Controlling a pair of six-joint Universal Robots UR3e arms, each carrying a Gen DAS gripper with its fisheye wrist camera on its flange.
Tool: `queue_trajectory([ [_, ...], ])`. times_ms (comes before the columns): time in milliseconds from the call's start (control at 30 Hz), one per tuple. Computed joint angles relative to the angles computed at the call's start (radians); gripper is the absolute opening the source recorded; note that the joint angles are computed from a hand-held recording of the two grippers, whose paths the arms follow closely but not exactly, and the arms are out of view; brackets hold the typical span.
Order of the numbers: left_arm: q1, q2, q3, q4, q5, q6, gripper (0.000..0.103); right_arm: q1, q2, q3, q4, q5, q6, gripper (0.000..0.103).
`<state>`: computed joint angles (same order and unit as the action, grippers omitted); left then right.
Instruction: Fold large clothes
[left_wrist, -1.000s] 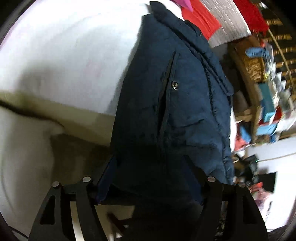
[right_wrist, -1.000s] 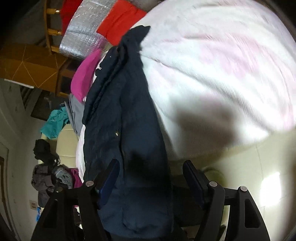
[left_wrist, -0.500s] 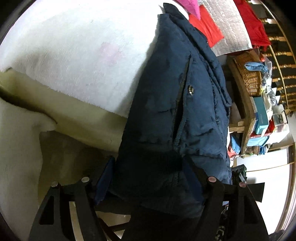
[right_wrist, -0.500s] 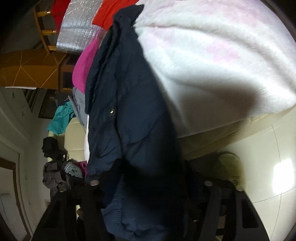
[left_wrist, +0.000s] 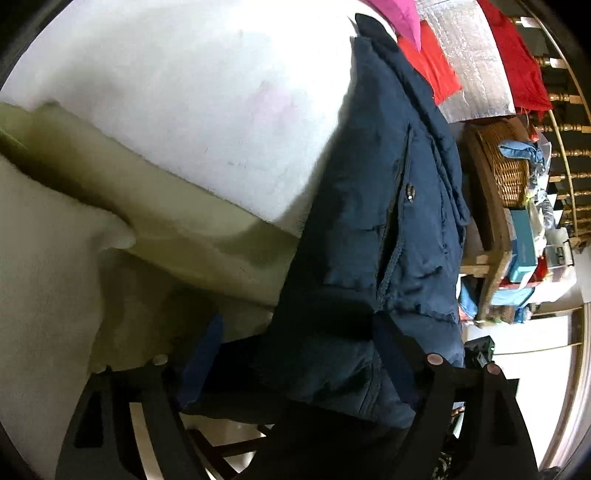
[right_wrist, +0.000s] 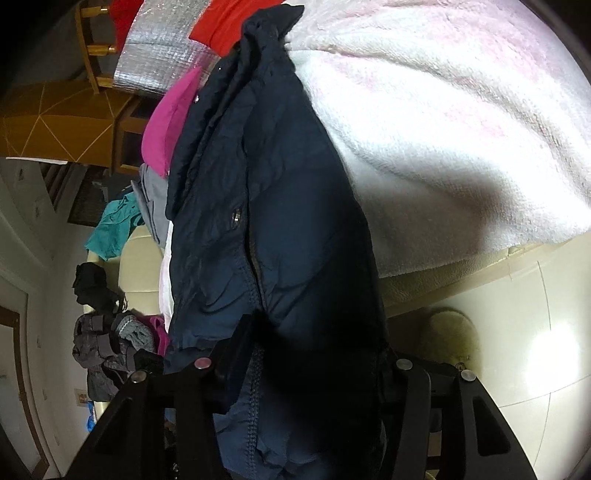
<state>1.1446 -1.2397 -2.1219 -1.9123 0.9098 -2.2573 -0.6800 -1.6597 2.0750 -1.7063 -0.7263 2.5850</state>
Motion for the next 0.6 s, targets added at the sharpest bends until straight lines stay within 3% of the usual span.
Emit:
queue_trajectory([
  [200,-0.039,-0.096,0.001,-0.027,-0.071,0.063,0.082,0.010,-0.006,0.011,-0.037,-0.005,0.028,0.058],
  [267,-0.035,-0.080,-0.006,-0.040,-0.082,0.087,0.079,0.014,-0.011,0.012,-0.046,-0.006,0.030,0.053],
  [333,-0.033,-0.073,0.006,-0.071,-0.107,0.103,0.057,0.015,-0.019,0.007,-0.030,0.003,0.011,0.038],
  [433,-0.023,-0.049,0.047,-0.147,-0.133,0.137,0.040,0.029,-0.043,-0.014,-0.017,0.006,-0.005,0.034],
  [600,-0.032,-0.018,0.158,-0.287,-0.185,0.221,0.035,0.035,-0.039,-0.063,0.036,0.033,-0.039,0.036],
])
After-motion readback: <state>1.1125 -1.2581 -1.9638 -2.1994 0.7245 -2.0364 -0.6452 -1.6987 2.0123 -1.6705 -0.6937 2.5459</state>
